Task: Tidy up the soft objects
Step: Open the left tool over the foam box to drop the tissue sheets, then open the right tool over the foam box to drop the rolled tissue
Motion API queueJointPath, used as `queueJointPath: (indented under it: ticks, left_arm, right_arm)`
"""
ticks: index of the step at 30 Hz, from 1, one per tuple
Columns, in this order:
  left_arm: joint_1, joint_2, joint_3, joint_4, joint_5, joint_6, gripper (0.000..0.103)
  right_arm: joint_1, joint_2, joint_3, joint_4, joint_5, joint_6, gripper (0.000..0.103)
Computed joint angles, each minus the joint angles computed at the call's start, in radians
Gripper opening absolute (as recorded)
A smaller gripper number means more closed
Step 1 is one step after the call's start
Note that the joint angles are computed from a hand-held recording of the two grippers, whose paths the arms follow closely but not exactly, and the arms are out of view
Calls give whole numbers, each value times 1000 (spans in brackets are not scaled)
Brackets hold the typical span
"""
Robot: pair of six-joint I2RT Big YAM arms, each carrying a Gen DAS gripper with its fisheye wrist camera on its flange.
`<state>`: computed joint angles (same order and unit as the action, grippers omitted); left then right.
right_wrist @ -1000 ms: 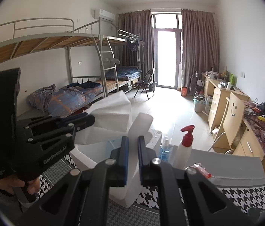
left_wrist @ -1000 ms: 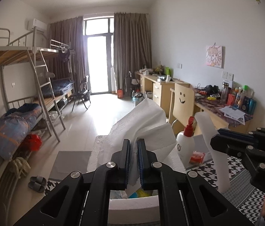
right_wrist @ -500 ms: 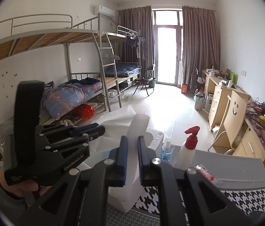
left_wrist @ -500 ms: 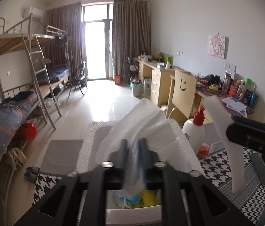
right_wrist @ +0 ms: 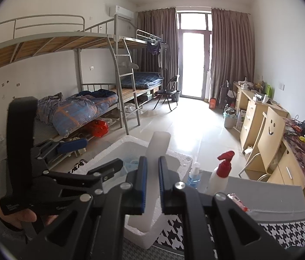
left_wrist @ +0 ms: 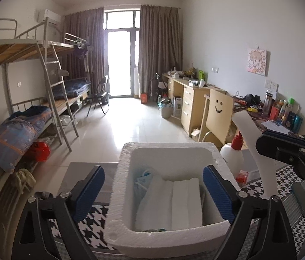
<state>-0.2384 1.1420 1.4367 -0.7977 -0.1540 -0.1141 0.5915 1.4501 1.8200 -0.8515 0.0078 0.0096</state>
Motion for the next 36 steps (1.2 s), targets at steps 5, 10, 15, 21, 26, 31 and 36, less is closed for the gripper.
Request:
queueJointPath:
  ticks: [5, 10, 15, 21, 26, 31, 36]
  left_arm:
    - [15, -15, -16, 4, -16, -11, 97]
    - [24, -32, -32, 2, -30, -15, 100]
    - [26, -48, -46, 5, -52, -24, 102]
    - [35, -79, -72, 9, -61, -31, 102]
    - [44, -96, -89, 10, -67, -31, 102]
    - [58, -103, -98, 9, -64, -28, 102]
    - [60, -99, -98, 12, -61, -32, 102]
  right_arm:
    - [4, 22, 24, -6, -5, 2, 12]
    - [4, 45, 44, -10, -14, 2, 12]
    - [6, 58, 53, -13, -24, 1, 12]
    - [10, 92, 87, -32, -28, 3, 12]
    - [6, 121, 112, -57, -40, 11, 12]
    - [2, 154, 148, -96, -43, 39, 26]
    - [8, 140, 121, -75, -38, 43, 66]
